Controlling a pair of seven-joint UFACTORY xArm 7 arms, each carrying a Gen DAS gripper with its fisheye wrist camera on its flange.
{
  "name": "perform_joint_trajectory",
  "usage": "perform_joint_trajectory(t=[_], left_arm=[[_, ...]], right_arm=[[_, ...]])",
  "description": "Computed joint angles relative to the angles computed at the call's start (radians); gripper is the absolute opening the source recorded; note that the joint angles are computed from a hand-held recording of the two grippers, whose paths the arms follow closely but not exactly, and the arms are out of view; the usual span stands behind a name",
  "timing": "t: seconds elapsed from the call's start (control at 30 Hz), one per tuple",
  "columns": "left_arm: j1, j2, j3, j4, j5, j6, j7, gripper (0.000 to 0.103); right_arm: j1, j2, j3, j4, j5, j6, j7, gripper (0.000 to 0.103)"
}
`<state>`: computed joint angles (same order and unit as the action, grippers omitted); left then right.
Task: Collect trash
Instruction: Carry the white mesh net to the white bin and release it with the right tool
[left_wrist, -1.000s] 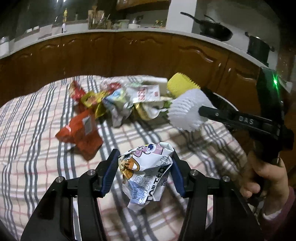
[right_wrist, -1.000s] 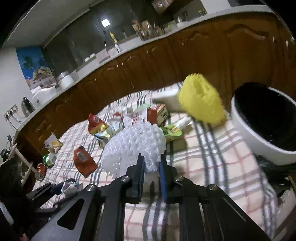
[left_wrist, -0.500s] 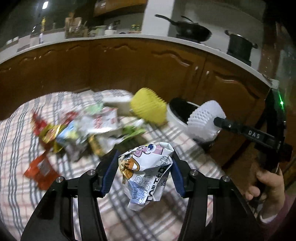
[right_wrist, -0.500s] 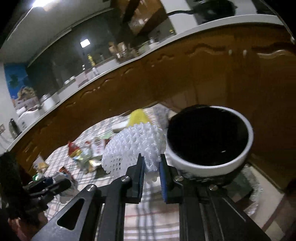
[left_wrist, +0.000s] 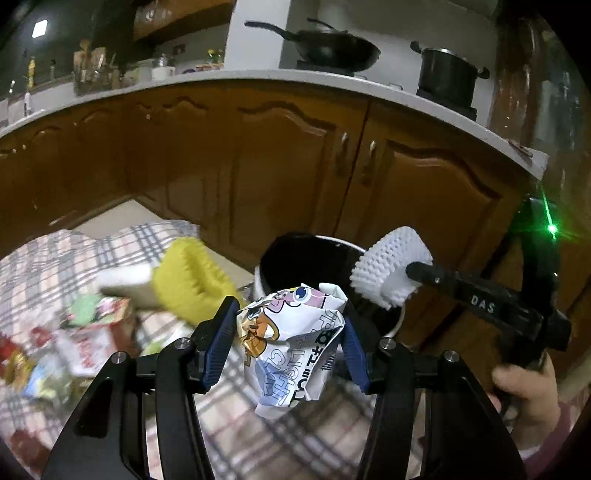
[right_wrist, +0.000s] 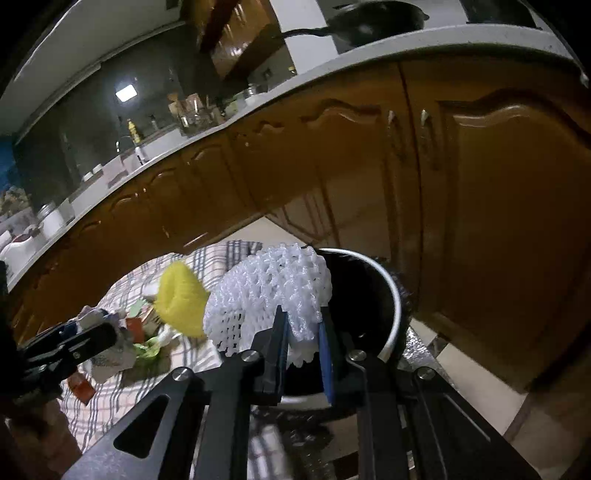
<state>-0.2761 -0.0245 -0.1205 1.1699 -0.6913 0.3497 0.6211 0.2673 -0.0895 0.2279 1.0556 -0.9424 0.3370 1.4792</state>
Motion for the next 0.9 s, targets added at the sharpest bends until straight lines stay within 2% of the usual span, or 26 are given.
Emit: perform_joint_trajectory(t=[0.2,0.37,0.53,0.6,0.63,0.67,0.9], left_arm=[[0.000,0.169,-0.039,0.177,0.133,0.047,-0.123,0.053],[0.004,0.269,-0.060,0.277,0.241,0.090,-0.228,0.054],[0.004,0.313,-0.073,0.317,0.318,0.108,-0.283,0.065],[0.011,0.320,-0.083,0.323,0.323,0.112,-0.283,0.070],[0.013,0.321,-0.085,0.323,0.327,0.113,-0.286,0.076],[0.015,0.321,-0.088,0.322,0.328,0.109,-0.287,0.078],[0.047,0.269,-0.111,0.256,0.260,0.072,-0.243,0.078]], right_arm=[[-0.001,0.044,-0.033,0.030,0.101,-0.004,-0.136,0.015],[0.009,0.082,-0.058,0.050,0.183,0.002,-0.242,0.015],[0.020,0.115,-0.085,0.063,0.274,-0.014,-0.334,0.023],[0.024,0.116,-0.093,0.059,0.287,-0.025,-0.338,0.040],[0.025,0.114,-0.097,0.056,0.281,-0.028,-0.332,0.046],[0.026,0.109,-0.099,0.047,0.272,-0.033,-0.321,0.053],[0.002,0.061,-0.096,-0.018,0.200,-0.082,-0.217,0.054]])
